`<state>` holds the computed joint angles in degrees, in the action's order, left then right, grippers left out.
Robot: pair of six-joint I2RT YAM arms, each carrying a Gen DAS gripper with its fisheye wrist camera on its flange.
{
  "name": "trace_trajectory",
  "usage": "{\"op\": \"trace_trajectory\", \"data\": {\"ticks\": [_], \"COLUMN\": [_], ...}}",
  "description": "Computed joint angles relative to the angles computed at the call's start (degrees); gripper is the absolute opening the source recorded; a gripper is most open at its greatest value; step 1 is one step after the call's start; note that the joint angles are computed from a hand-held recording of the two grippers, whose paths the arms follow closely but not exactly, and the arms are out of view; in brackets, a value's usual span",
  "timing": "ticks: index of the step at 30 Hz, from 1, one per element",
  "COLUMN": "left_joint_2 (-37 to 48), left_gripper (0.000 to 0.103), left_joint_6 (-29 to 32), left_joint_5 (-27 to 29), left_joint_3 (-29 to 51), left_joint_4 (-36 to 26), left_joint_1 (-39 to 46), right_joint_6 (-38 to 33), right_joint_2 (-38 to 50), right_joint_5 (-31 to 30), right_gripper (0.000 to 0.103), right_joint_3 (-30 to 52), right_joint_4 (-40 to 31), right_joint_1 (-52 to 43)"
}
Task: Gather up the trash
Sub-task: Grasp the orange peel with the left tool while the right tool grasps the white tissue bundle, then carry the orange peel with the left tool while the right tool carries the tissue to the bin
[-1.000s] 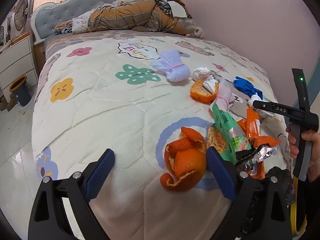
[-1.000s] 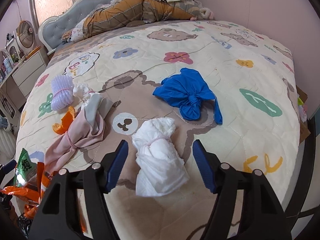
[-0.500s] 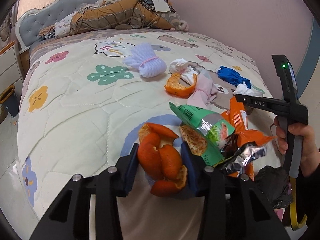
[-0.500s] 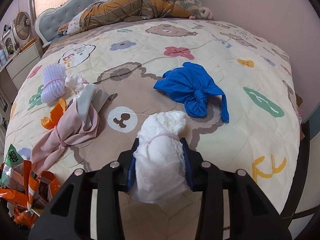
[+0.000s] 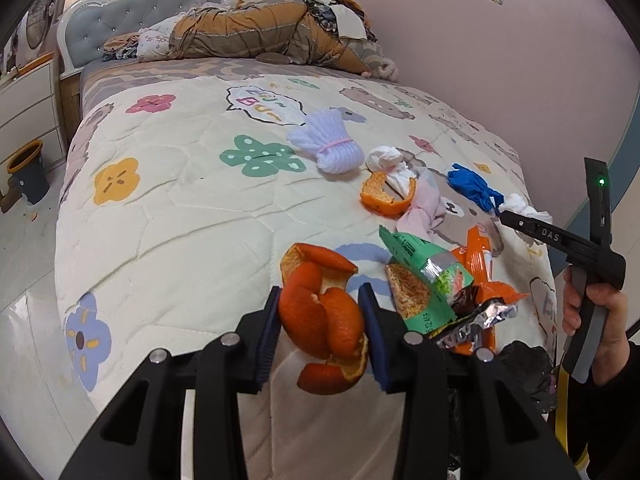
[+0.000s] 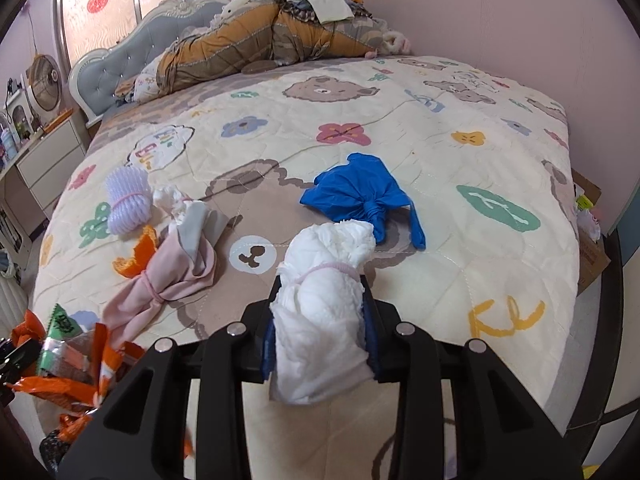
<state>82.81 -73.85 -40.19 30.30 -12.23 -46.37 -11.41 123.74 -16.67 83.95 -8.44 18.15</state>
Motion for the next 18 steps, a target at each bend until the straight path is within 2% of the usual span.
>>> {"op": "trace_trajectory", "data": {"ticks": [10,18], "left_joint_2": [0.0,3.8], "left_gripper": [0.036,0.036], "left_joint_6": [-9.4,-15.5], "left_joint_5": [-5.0,-8.3], "left_joint_3": [5.4,13.7], "left_joint_4": [-11.7,-21.0], "left_joint_1": [-7.1,-12.8], "right_joint_6": [-1.5,-4.1], "right_joint_2": [-11.9,-21.7], "right_joint_5": [-6.4,-10.7], "right_gripper": [0.033,0.033], "right_joint_3": [-10.9,-18.5], "right_joint_4": [-0.5,-1.4], "right_joint_1": [-4.5,-8.2]}}
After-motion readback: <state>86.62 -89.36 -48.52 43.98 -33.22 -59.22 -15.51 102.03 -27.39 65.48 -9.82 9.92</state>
